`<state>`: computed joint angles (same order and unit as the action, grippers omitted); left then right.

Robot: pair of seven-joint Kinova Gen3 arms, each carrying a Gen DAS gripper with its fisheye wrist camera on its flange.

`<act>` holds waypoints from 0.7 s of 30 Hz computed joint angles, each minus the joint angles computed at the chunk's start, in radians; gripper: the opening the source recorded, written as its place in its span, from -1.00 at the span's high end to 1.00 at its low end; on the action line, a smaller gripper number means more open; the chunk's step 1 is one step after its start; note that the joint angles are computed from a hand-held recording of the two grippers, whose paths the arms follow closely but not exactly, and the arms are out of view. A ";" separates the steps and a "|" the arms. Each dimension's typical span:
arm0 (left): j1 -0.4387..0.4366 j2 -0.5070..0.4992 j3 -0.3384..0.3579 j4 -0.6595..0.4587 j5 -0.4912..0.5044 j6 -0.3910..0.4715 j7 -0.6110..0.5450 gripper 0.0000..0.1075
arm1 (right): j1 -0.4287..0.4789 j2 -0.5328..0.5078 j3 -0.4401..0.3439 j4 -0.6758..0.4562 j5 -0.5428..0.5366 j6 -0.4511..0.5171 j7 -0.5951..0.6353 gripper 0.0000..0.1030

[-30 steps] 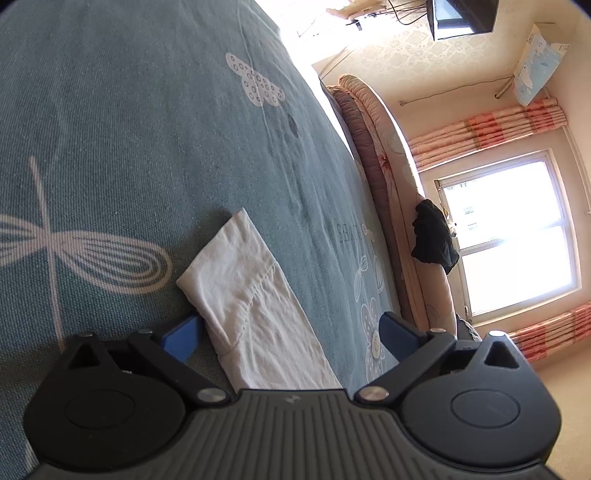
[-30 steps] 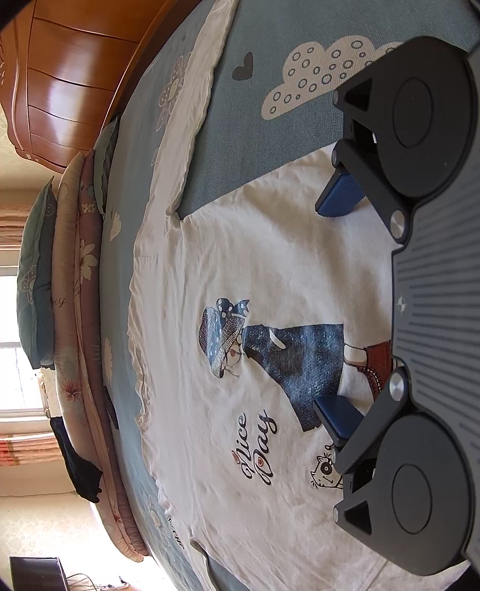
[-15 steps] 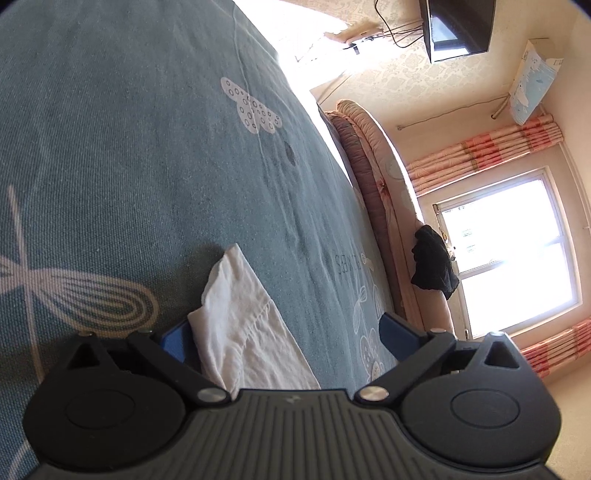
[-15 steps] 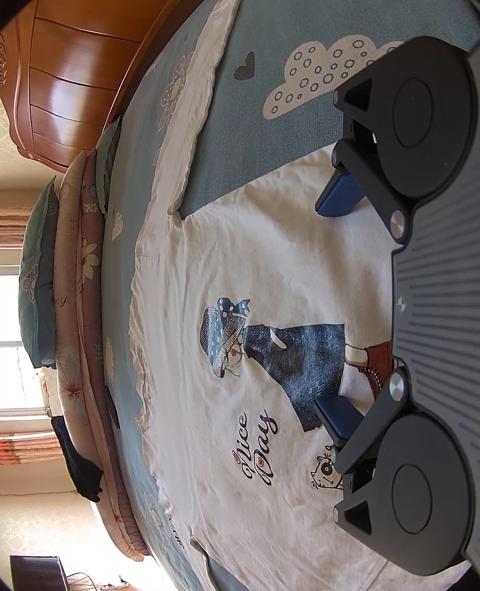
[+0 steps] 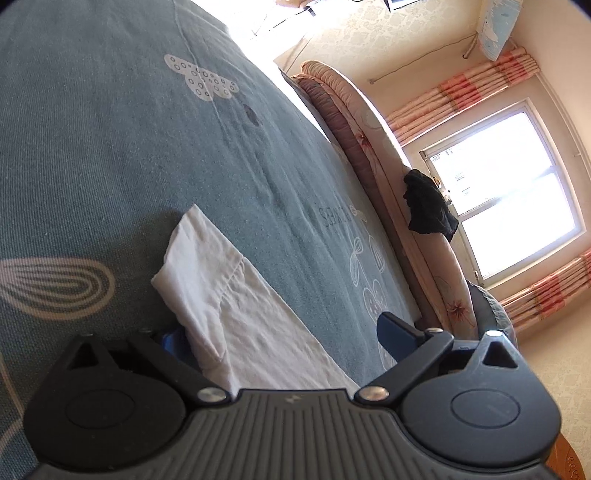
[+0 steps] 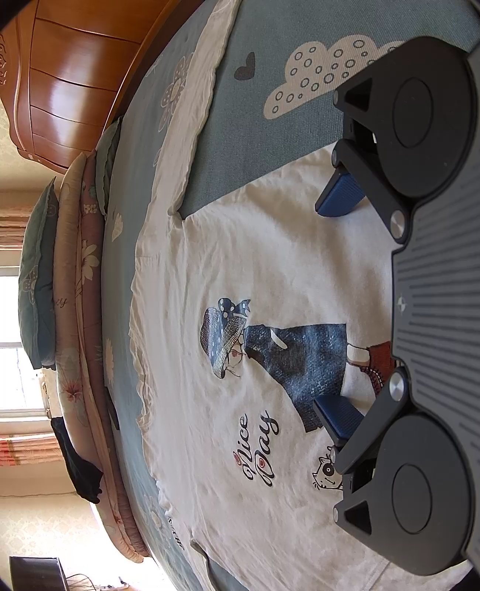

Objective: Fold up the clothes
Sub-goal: 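Close the left gripper on the edge of the folded white cloth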

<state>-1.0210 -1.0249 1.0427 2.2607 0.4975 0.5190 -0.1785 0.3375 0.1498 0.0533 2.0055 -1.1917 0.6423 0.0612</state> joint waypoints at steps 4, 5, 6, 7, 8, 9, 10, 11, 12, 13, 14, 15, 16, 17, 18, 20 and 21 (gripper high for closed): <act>-0.013 -0.036 -0.001 -0.045 -0.033 0.110 0.000 -0.17 | 0.006 0.003 -0.001 0.007 -0.028 0.003 0.034 -1.00; -0.015 -0.042 -0.009 -0.048 -0.029 0.129 0.006 -0.04 | 0.007 0.004 -0.001 0.009 -0.035 0.004 0.042 -1.00; -0.018 -0.041 -0.016 -0.053 -0.025 0.148 0.010 0.02 | 0.008 0.005 0.000 0.010 -0.040 0.005 0.049 -1.00; -0.020 -0.040 -0.023 -0.057 -0.022 0.166 0.015 0.13 | 0.008 0.005 0.000 0.011 -0.044 0.006 0.054 -1.00; -0.027 -0.034 -0.026 -0.068 -0.024 0.186 0.013 0.14 | 0.008 0.006 0.001 0.012 -0.047 0.006 0.058 -1.00; -0.037 -0.022 -0.025 -0.086 -0.032 0.208 0.005 0.14 | 0.008 0.006 0.001 0.013 -0.049 0.007 0.060 -1.00; -0.047 -0.010 -0.022 -0.104 -0.039 0.230 -0.003 0.15 | 0.008 0.006 0.002 0.012 -0.049 0.008 0.061 -1.00; -0.062 0.002 -0.017 -0.125 -0.046 0.255 -0.010 0.15 | 0.008 0.006 0.003 0.012 -0.049 0.010 0.062 -1.00; -0.082 0.013 -0.010 -0.150 -0.053 0.285 -0.014 0.18 | 0.008 0.007 0.004 0.012 -0.050 0.011 0.063 -1.00; -0.101 0.022 -0.004 -0.175 -0.058 0.320 -0.016 0.26 | 0.008 0.007 0.004 0.012 -0.051 0.012 0.065 -1.00; -0.119 0.029 0.000 -0.198 -0.062 0.357 -0.017 0.36 | 0.009 0.007 0.005 0.012 -0.052 0.013 0.067 -1.00; -0.136 0.035 0.003 -0.220 -0.066 0.392 -0.020 0.42 | 0.009 0.007 0.005 0.012 -0.053 0.015 0.069 -1.00; -0.151 0.042 0.006 -0.240 -0.068 0.425 -0.025 0.56 | 0.010 0.008 0.006 0.012 -0.054 0.017 0.070 -1.00; -0.166 0.049 0.009 -0.258 -0.068 0.457 -0.031 0.69 | 0.011 0.008 0.006 0.012 -0.055 0.019 0.073 -1.00; -0.179 0.053 0.010 -0.273 -0.067 0.486 -0.035 0.75 | 0.012 0.009 0.006 0.012 -0.056 0.020 0.075 -1.00; -0.195 0.061 0.002 -0.290 -0.056 0.521 -0.044 0.77 | 0.013 0.009 0.007 0.013 -0.057 0.024 0.079 -1.00; -0.207 0.068 0.002 -0.305 -0.054 0.544 -0.048 0.78 | 0.014 0.009 0.008 0.013 -0.058 0.025 0.081 -1.00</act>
